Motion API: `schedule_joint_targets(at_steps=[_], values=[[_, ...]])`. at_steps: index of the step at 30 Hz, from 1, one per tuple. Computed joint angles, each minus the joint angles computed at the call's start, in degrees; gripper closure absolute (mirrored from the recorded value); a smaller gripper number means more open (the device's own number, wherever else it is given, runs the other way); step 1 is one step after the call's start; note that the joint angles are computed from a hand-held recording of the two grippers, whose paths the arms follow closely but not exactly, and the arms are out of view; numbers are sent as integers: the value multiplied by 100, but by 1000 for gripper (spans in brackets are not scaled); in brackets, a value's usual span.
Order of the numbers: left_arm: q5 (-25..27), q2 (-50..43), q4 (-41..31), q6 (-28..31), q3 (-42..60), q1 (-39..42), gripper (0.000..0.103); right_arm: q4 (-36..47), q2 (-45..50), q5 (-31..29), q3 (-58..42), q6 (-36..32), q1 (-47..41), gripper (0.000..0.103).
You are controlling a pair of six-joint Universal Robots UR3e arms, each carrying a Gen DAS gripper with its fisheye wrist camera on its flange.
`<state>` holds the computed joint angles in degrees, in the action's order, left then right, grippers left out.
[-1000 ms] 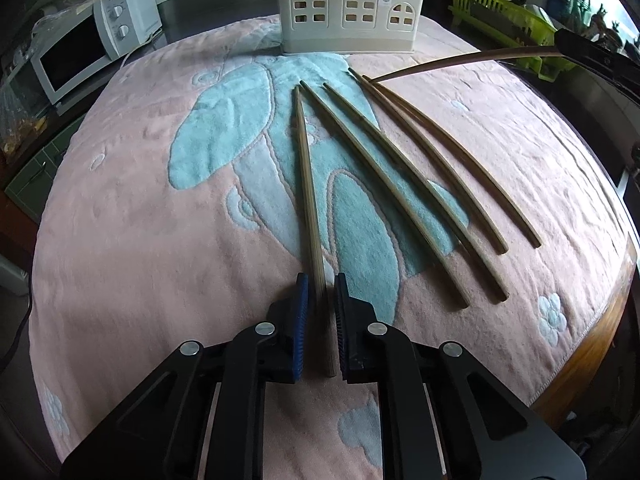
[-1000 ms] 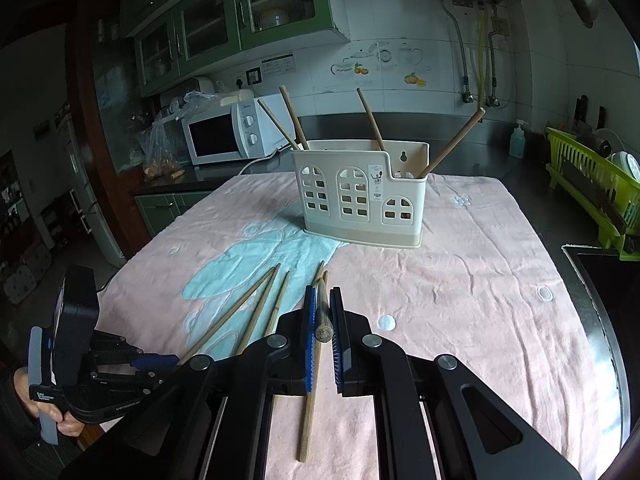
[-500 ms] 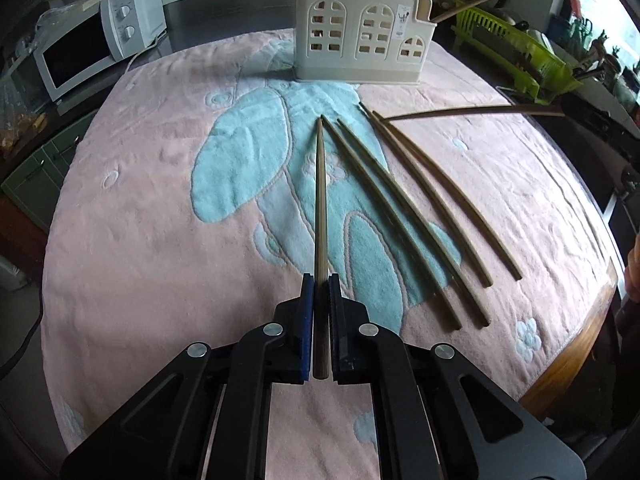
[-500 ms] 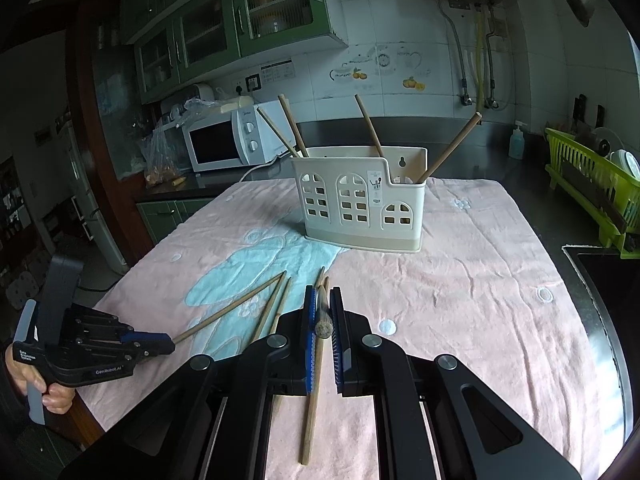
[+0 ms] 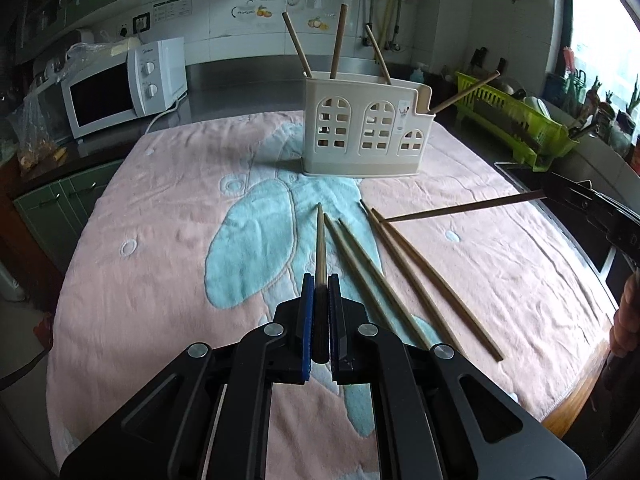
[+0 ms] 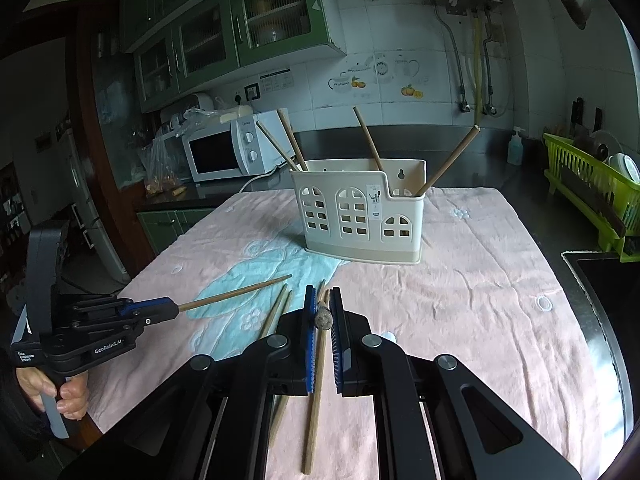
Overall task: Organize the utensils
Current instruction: 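Lift the held chopsticks with both tools and raise them off the towel, then carry the chopsticks with both tools above the white holder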
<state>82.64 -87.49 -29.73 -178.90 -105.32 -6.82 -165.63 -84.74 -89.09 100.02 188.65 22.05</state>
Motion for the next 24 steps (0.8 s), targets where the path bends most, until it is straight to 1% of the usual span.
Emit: schedule_joint_targets(at_steps=[5, 10, 16, 24], values=[[51, 67, 329, -26, -138, 15, 98, -21, 20, -18, -59, -15, 11, 96], [315, 164, 753, 102, -323, -128, 98, -37, 2, -51, -110, -16, 46, 96], [244, 275, 1158, 189, -458, -174, 98, -55, -19, -63, -200, -48, 48, 96], [5, 217, 1080, 160, -179, -74, 98, 71, 53, 154, -613, -158, -106, 96]])
